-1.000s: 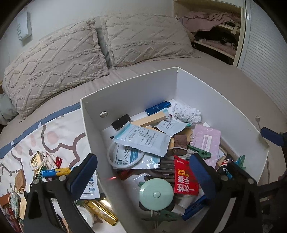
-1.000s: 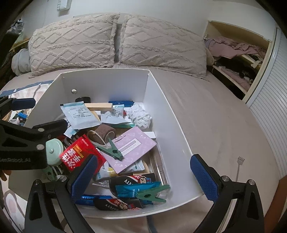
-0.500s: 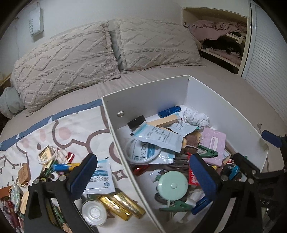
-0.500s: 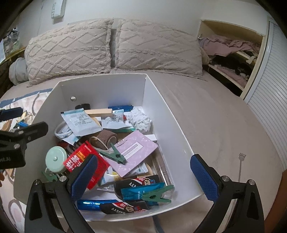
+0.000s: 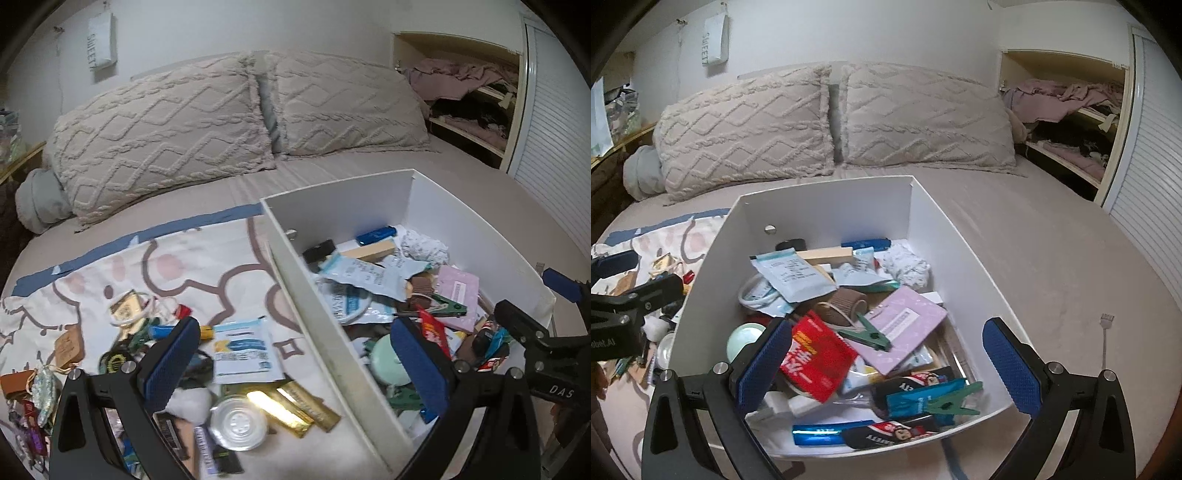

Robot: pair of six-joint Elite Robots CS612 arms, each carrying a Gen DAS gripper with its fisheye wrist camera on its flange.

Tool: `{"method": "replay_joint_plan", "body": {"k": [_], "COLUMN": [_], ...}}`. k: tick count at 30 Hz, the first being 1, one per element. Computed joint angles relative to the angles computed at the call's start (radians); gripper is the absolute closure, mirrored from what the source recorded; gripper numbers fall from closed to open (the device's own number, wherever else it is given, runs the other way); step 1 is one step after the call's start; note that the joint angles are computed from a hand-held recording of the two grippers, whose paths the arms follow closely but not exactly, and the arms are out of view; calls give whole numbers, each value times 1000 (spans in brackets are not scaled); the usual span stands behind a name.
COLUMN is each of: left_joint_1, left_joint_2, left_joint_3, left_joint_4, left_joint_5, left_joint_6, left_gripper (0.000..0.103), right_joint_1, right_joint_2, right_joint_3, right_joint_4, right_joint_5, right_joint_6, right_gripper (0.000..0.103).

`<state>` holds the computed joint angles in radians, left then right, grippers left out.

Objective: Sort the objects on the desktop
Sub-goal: 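Withdraw both open tools from the shoebox back over the cluttered pile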

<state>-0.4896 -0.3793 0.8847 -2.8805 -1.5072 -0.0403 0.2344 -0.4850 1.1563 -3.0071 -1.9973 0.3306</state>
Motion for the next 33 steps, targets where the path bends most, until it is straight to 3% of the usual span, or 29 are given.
{"method": "replay_joint_plan", "body": {"k": [24,33], "left_joint_1": [57,87], "left_joint_2": [-99,-129], "left_joint_3": [222,295], "left_joint_4": [-263,-316], "left_joint_5": [122,141], "left_joint_6": [44,6], "left_gripper": [0,0], "right_joint_1": [41,56], "right_joint_2": [20,26], "right_joint_3": [-40,-54], "right_joint_4": [-151,-185], "right_joint_5": [133,145], "right_joint_6": [-100,-129], "right_gripper": [0,0]}}
